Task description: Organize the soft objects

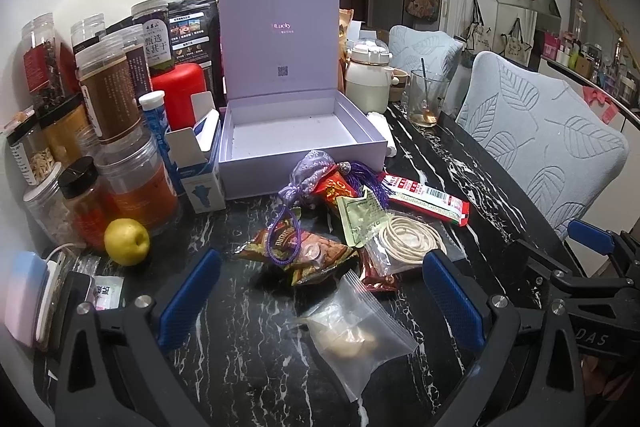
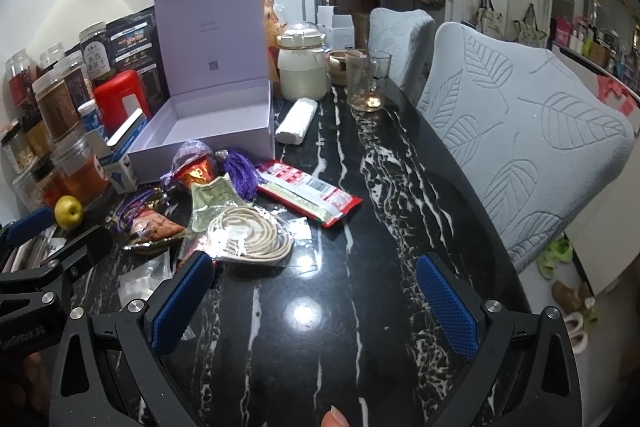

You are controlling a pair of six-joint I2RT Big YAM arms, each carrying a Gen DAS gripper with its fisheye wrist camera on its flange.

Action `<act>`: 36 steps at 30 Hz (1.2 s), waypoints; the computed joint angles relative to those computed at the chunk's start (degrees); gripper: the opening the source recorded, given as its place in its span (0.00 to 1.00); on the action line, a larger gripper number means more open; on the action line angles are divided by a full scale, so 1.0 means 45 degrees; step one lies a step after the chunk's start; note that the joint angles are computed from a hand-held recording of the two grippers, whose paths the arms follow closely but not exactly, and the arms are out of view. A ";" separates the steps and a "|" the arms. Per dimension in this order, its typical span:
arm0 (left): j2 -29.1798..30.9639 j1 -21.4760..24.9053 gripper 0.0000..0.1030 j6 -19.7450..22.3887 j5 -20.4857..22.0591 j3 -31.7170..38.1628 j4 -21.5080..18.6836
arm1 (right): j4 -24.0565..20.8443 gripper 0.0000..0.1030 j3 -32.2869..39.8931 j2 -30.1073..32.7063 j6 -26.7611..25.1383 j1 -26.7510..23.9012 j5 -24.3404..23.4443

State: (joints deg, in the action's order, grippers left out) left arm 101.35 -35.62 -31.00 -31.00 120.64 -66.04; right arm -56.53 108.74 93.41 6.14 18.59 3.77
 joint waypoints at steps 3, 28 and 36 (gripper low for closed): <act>-0.0099 0.0002 1.00 -0.0010 -0.0004 -0.0109 0.0063 | 0.0032 1.00 0.0002 -0.0041 -0.0011 0.0023 0.0004; -0.1898 0.0747 1.00 -0.0894 0.0421 -0.3084 0.0176 | -0.0288 1.00 -0.0518 0.0196 -0.0299 0.0812 -0.1891; -0.2236 0.1109 1.00 -0.1135 0.0468 -0.3771 0.0057 | -0.0692 1.00 -0.0128 0.0931 -0.0626 0.1203 -0.3043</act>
State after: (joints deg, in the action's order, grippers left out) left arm 91.29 -30.62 -36.11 -28.89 103.68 -65.79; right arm -59.65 108.16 97.60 3.33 24.00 -9.93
